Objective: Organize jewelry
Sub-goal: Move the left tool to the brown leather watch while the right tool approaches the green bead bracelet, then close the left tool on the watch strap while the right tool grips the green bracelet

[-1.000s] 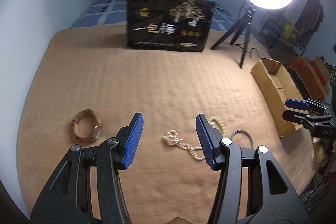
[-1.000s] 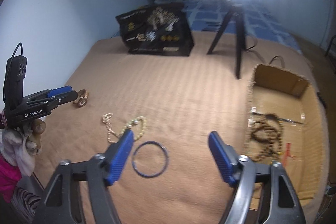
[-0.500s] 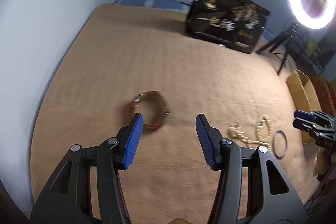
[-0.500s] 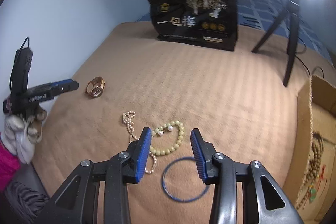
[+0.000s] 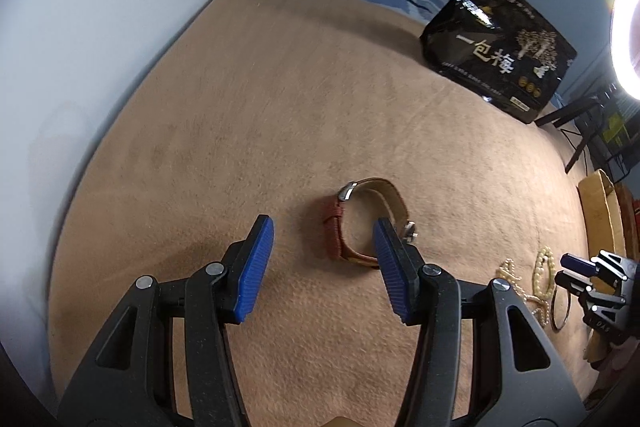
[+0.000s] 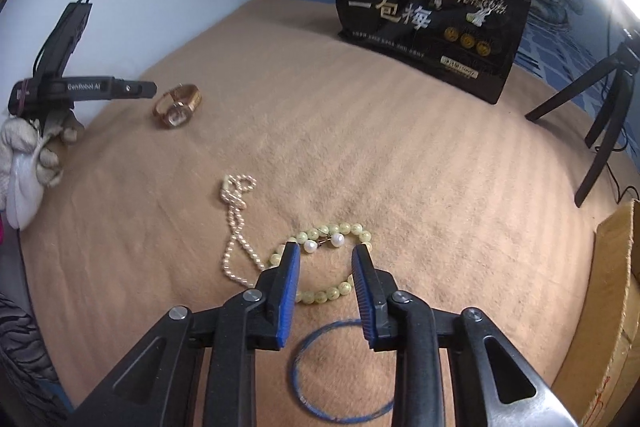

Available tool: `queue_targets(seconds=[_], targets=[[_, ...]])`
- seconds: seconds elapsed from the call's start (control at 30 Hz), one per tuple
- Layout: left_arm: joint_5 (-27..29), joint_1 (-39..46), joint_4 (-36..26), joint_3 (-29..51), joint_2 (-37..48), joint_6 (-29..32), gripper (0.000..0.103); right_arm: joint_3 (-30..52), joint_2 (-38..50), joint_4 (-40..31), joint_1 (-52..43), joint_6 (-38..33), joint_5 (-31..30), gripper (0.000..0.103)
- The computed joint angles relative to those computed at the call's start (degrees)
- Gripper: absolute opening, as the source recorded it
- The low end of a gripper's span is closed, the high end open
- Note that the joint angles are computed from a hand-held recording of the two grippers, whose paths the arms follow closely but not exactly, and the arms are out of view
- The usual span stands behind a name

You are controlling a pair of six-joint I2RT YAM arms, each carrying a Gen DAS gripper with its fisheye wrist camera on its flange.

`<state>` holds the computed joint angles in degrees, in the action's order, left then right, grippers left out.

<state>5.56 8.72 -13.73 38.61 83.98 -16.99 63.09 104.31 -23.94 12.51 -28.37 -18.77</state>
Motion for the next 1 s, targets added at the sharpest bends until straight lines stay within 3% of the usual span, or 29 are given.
queue_targets(seconds=[0.6,1.0], targets=[[0.3,-2.1,4.4,2.8,8.0,-1.5,0.053,2.6,4.9,2.3,0.5,0.0,-0.2,0.025],[-1.0,-2.7,5.3,2.9,9.1,-1.2,0.042,4.2,5.8,0.6,-0.9,1.7,-1.6,0.025]])
